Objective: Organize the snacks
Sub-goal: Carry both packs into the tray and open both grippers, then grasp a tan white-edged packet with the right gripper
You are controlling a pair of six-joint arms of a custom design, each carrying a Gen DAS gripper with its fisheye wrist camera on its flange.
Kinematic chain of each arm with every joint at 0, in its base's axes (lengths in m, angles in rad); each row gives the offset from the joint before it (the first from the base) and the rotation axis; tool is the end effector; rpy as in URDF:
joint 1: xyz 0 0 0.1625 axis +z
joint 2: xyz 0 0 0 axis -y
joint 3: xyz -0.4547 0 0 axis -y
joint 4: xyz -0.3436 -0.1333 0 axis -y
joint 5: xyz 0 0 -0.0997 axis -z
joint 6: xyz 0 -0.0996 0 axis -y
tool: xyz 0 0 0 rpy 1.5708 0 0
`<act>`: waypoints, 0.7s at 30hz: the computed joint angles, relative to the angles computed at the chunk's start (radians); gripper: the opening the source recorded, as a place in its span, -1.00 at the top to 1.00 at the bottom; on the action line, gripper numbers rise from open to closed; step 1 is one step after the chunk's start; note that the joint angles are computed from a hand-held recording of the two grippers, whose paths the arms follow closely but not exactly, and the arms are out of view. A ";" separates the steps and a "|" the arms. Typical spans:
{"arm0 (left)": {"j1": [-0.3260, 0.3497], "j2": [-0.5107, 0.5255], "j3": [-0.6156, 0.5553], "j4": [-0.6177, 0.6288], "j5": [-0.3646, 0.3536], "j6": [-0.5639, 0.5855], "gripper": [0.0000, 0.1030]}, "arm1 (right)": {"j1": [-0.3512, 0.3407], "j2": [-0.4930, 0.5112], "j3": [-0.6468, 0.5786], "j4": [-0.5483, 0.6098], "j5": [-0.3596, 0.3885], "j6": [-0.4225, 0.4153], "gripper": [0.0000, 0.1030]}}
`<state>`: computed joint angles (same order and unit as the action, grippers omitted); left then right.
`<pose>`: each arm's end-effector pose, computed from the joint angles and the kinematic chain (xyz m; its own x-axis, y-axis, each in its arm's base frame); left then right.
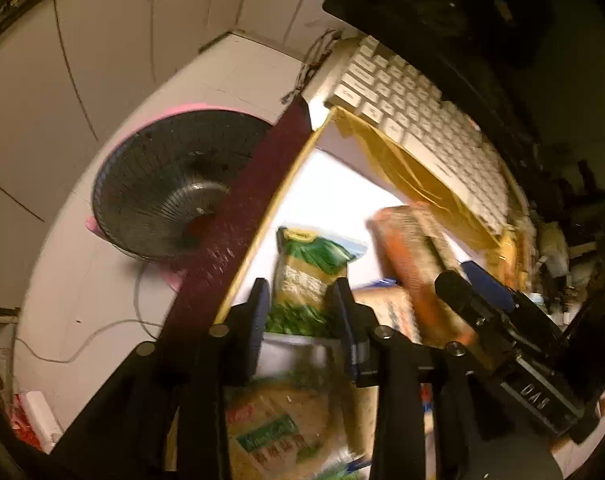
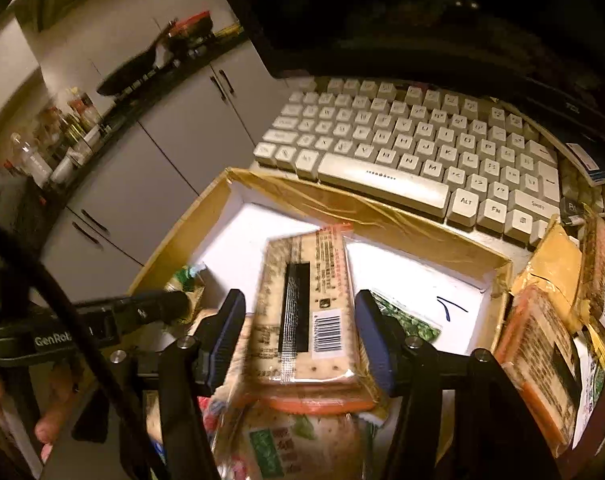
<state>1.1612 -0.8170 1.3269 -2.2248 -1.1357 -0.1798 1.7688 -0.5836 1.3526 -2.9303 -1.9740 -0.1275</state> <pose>-0.1270 -0.7328 0.2512 -0.9126 0.1383 -0.3847 0.2347 0.9478 -0.2159 0.2419 -0.7268 0.1535 -0.9164 -0.0706 0.3941 -0.2822 0.8120 -0.5108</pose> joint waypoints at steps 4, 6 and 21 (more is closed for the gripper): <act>-0.020 -0.079 0.132 -0.120 -0.016 0.001 -0.35 | 0.002 -0.080 0.135 -0.120 0.106 0.000 -0.33; -0.061 -0.139 0.268 -0.276 0.046 0.023 -0.48 | -0.007 -0.130 0.232 -0.204 0.160 -0.016 -0.38; -0.292 -0.226 0.685 -0.571 0.006 0.025 -0.59 | -0.209 -0.352 0.795 -0.708 0.277 -0.020 -0.39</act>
